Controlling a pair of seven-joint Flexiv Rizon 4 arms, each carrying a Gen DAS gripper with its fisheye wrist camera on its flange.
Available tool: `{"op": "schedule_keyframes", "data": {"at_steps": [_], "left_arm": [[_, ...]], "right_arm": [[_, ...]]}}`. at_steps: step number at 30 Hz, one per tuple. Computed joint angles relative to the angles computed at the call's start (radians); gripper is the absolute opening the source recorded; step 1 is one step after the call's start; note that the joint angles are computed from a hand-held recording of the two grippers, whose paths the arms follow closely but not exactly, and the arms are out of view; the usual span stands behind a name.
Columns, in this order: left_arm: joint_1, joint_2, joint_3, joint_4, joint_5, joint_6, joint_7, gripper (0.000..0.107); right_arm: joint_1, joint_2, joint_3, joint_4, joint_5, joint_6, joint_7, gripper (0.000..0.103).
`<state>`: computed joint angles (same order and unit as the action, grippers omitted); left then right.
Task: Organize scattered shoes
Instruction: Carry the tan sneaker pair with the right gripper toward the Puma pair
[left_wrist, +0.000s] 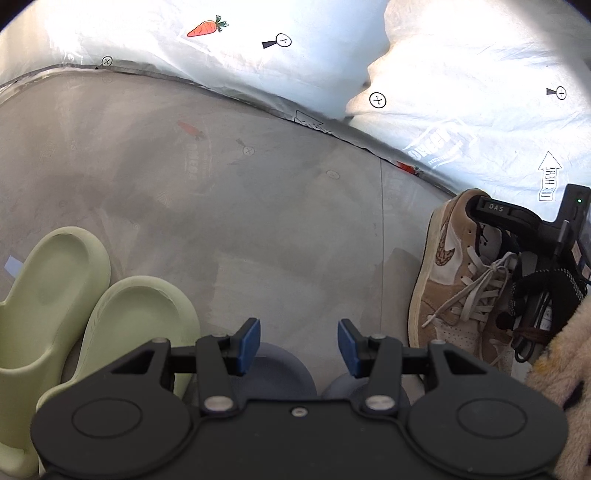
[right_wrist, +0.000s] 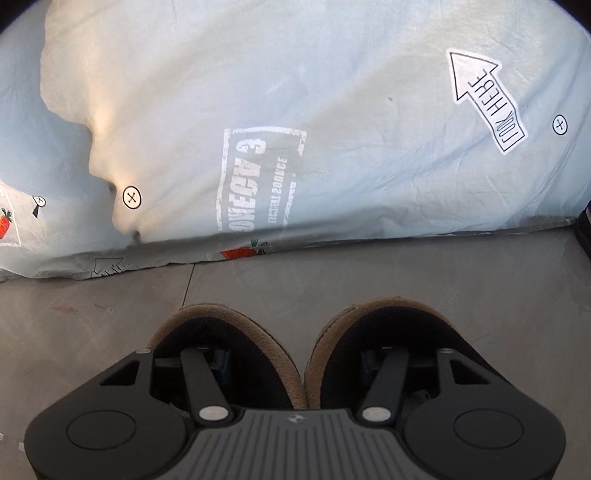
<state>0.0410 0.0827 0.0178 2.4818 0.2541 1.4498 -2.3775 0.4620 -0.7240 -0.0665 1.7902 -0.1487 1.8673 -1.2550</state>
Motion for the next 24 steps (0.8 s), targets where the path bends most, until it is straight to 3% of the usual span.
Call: {"op": "schedule_keyframes", "data": {"at_steps": [4,11,17,24], "left_arm": [[0.009,0.039,-0.029,-0.019,0.067,-0.027,-0.055,0.047],[0.015,0.116,-0.106,-0.017,0.157,-0.078,-0.167,0.047],[0.017,0.188,-0.191,-0.026,0.229,-0.156,-0.284,0.047],[-0.003,0.222,-0.278,-0.081,0.297,-0.249,-0.416,0.047]], "right_arm": [[0.077,0.04,-0.061,0.11,0.12,0.21,-0.061,0.055],[0.001,0.116,0.058,0.271,0.185,0.485,-0.19,0.054],[-0.034,0.177,0.118,0.375,0.25,0.62,-0.228,0.05],[-0.152,0.238,0.137,0.453,0.173,0.724,-0.196,0.05]]}}
